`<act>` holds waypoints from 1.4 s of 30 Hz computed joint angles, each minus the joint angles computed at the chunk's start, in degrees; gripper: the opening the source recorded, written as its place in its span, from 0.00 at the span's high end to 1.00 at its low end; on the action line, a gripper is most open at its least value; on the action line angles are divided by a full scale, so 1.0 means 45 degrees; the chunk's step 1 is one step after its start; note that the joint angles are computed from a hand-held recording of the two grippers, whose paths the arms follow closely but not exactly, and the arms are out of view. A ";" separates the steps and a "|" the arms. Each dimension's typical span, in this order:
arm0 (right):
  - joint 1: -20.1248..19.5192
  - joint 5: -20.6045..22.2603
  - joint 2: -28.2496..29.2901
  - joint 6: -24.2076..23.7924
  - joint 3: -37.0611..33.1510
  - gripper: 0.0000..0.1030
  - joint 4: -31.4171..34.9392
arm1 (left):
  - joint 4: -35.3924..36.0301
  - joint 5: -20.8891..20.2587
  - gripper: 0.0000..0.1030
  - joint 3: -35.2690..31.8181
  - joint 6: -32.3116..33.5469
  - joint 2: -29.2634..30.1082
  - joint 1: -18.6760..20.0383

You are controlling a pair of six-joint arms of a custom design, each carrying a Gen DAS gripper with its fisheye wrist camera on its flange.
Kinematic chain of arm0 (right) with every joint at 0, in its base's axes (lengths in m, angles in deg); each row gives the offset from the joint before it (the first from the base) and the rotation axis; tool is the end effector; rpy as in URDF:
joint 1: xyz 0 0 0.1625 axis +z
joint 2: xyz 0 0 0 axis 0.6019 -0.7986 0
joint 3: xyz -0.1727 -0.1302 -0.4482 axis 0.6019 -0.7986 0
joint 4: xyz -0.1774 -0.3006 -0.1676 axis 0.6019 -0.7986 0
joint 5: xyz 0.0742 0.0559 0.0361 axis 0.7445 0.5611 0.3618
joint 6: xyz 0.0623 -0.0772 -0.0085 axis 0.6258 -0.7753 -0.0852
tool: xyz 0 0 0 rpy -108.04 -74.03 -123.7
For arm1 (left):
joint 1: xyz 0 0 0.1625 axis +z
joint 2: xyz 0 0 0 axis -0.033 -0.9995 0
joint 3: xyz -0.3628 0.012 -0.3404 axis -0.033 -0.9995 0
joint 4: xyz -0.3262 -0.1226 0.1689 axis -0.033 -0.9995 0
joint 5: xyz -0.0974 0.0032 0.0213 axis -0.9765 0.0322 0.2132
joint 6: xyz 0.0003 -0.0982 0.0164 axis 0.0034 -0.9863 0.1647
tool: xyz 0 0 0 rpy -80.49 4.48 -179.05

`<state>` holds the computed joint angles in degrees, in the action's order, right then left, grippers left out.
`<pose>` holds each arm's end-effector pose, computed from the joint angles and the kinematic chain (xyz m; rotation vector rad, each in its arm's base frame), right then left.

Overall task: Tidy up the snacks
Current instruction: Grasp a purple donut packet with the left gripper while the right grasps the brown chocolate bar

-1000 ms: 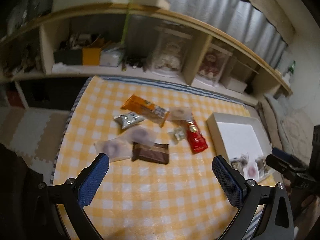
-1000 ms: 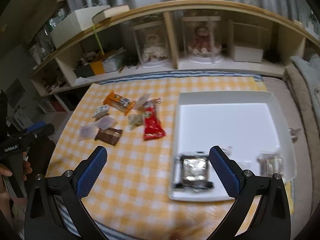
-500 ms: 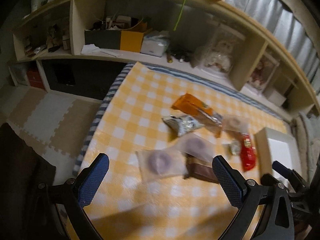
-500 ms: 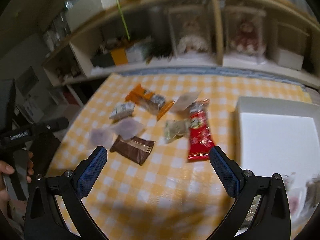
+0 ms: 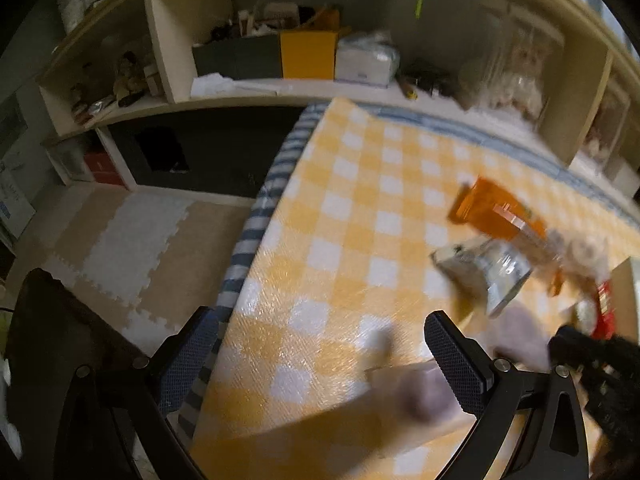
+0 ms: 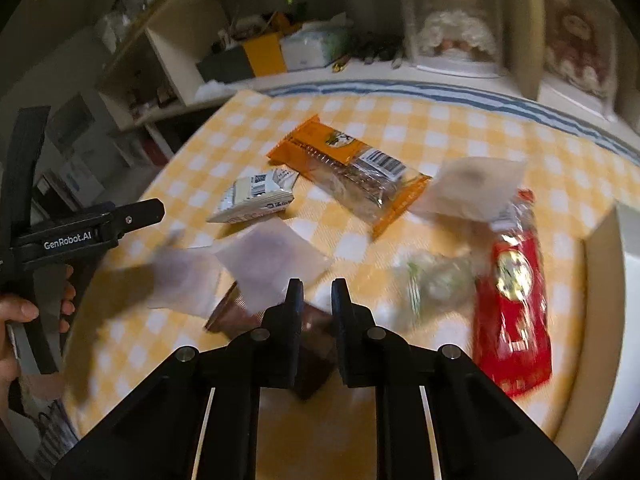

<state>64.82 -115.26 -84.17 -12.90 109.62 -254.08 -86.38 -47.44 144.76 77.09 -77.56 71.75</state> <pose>0.2649 -0.7810 0.0050 0.6047 -2.6330 0.6276 -0.0792 -0.8316 0.2125 0.1647 2.2153 -0.7648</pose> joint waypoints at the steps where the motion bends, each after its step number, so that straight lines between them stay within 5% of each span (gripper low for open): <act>1: 0.0003 -0.0162 0.0134 -0.0117 -0.0320 0.85 0.0378 | 0.0144 0.0270 0.00 -0.0125 0.0174 0.0133 0.0029; 4: 0.0004 -0.0927 0.0382 -0.0421 -0.0827 0.87 0.1037 | 0.0343 0.1246 0.00 -0.0488 0.0820 0.0569 0.0101; 12: 0.0125 -0.1554 -0.0298 -0.0850 0.0728 0.87 0.0741 | 0.0930 0.0575 0.00 0.0168 0.0086 0.0175 0.0187; 18: 0.0298 -0.1621 -0.0822 -0.0497 0.1845 0.87 0.0580 | 0.2538 0.0087 0.00 0.0656 -0.1644 -0.0412 0.0188; 22: 0.0278 -0.0706 -0.1197 0.0590 0.2407 0.82 -0.0418 | 0.3616 -0.0069 0.00 0.0618 -0.2743 -0.0685 0.0153; 24: 0.0283 -0.0286 -0.1195 0.1263 0.2164 0.77 -0.0021 | 0.3411 -0.0181 0.05 0.0888 -0.2909 -0.0951 0.0048; 28: 0.0468 -0.0248 -0.0826 0.1613 0.1527 0.49 0.0495 | 0.2563 -0.0785 0.09 0.1628 -0.3028 -0.1586 -0.0210; 39: 0.0932 -0.1627 0.0325 0.0999 0.0212 0.46 0.0984 | 0.0216 0.0156 0.18 0.2873 -0.1564 -0.2313 -0.0836; 42: 0.0974 -0.1933 0.0523 0.0945 0.0008 0.43 0.0847 | -0.0288 -0.0299 0.17 0.3347 -0.1251 -0.2519 -0.1028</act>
<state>69.20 -123.95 -81.81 -8.64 109.66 -250.27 -87.68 -48.78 159.83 71.46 -88.90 67.12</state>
